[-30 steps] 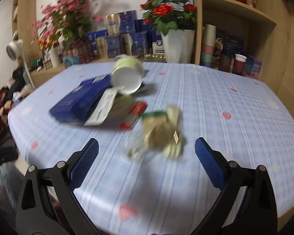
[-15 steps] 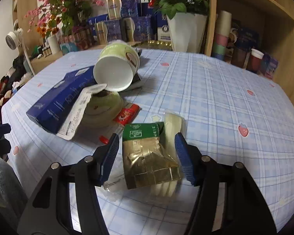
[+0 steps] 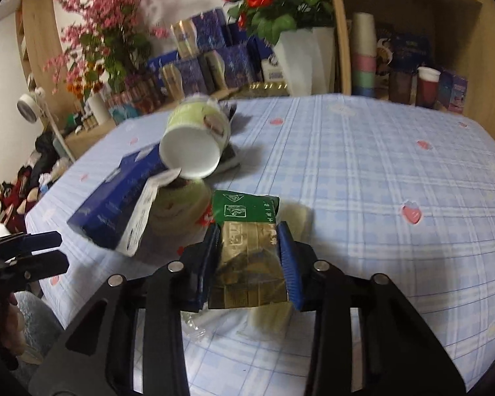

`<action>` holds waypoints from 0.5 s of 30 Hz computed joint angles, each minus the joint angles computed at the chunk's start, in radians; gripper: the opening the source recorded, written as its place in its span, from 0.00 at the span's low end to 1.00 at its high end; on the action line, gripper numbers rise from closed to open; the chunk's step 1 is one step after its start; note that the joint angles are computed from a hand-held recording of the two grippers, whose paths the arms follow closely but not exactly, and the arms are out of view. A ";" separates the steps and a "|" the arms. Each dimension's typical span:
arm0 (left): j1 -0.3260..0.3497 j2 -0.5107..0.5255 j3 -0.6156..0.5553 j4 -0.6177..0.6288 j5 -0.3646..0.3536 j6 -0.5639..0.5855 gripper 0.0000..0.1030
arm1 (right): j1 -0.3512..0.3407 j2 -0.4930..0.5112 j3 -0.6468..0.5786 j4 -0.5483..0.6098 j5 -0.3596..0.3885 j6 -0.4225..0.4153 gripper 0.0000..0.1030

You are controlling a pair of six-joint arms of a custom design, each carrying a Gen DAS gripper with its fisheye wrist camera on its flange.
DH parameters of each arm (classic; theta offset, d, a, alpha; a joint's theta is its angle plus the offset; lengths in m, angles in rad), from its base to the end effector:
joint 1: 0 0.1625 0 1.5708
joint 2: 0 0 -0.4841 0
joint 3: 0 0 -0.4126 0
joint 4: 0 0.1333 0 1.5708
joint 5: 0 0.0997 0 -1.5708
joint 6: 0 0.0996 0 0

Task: Collect trash
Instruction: 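Close the right gripper on the gold-green tea packet, then grasp the green yogurt cup with the left gripper while the right holds the packet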

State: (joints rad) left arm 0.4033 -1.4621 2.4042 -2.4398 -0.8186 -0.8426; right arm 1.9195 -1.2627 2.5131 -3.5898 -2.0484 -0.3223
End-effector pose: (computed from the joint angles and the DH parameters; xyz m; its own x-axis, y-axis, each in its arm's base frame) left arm -0.2790 -0.3380 0.2302 -0.8448 0.1679 -0.5080 0.4309 0.7764 -0.4600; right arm 0.2223 -0.3553 0.2379 -0.8174 -0.2170 0.5336 -0.5319 0.6398 -0.5547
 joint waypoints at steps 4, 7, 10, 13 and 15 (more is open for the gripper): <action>0.041 0.050 -0.070 -0.047 -0.029 0.038 0.89 | -0.009 -0.004 0.002 -0.070 -0.025 0.008 0.37; 0.077 0.106 -0.148 -0.058 -0.054 0.065 0.89 | -0.019 -0.007 -0.001 -0.121 -0.050 0.012 0.37; 0.123 0.168 -0.228 -0.060 -0.085 0.058 0.89 | -0.044 -0.020 0.006 -0.165 -0.054 0.038 0.37; 0.159 0.223 -0.291 -0.067 -0.075 0.043 0.89 | -0.069 -0.037 0.012 -0.161 -0.037 0.062 0.37; 0.178 0.264 -0.336 -0.065 -0.057 0.046 0.88 | -0.082 -0.043 0.014 -0.152 -0.027 0.066 0.37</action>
